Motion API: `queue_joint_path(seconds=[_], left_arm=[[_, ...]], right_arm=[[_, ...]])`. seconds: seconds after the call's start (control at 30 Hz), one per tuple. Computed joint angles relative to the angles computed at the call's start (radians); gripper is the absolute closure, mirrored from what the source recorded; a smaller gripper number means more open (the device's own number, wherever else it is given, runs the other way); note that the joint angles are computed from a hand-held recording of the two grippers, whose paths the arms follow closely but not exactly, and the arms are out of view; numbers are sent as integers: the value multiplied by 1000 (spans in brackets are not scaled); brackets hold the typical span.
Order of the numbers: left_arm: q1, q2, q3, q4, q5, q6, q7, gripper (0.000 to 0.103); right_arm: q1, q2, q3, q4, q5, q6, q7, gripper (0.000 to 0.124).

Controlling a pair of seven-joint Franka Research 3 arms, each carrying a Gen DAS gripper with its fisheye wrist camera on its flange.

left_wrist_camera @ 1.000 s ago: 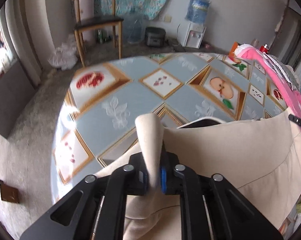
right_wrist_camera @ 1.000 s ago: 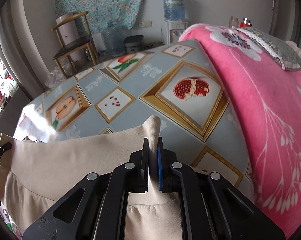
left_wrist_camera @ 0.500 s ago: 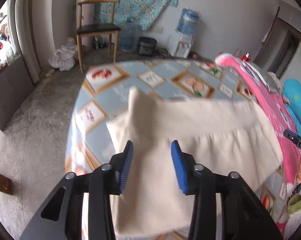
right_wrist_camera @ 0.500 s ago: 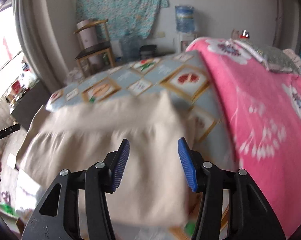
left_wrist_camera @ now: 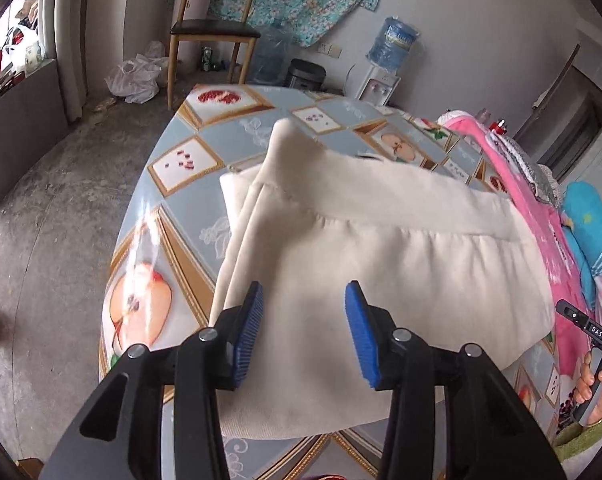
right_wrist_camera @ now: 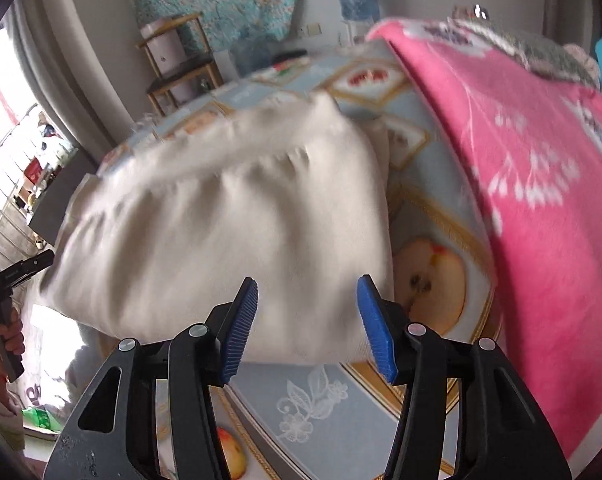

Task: Fold large clothes

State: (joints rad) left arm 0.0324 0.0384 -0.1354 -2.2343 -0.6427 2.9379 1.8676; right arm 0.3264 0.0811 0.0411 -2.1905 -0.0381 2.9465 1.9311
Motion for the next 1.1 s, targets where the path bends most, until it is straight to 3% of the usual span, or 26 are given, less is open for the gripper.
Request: queue_joint_path(seconds=[0.13, 0.23, 0.3, 0.43, 0.53, 0.63, 0.73, 0.8, 0.83, 0.97, 1.1], left_arm=[[21, 78, -13, 154, -67, -64, 83, 57], [40, 206, -21, 321, 20, -138, -13, 57], [25, 290, 2, 424, 136, -178, -130, 57], [34, 410, 27, 557, 248, -265, -300, 57], [95, 427, -29, 554, 223, -248, -305, 57], [107, 389, -44, 521, 281, -246, -357, 57], [129, 299, -80, 429, 297, -201, -330, 57], [122, 210, -86, 336, 310, -165, -311, 56], [113, 166, -84, 291, 314, -149, -309, 50], [53, -35, -74, 73, 290, -76, -274, 35], [-38, -214, -60, -133, 252, -18, -275, 27]], right_arm=[[10, 78, -5, 156, -22, -36, -7, 72], [-6, 212, 22, 343, 81, -101, -107, 72], [18, 306, -5, 478, 80, -161, -107, 72], [36, 428, -44, 653, 97, -277, -83, 72], [20, 505, -49, 759, 118, -404, -60, 74], [12, 455, -39, 680, 144, -347, -74, 70], [15, 338, -27, 527, 158, -253, -90, 51], [21, 243, -19, 399, 164, -171, -107, 45], [38, 198, -32, 339, 139, -139, -86, 39], [93, 24, -56, 110, -10, -34, 58, 31], [103, -118, -26, -56, -331, -40, 396, 28]])
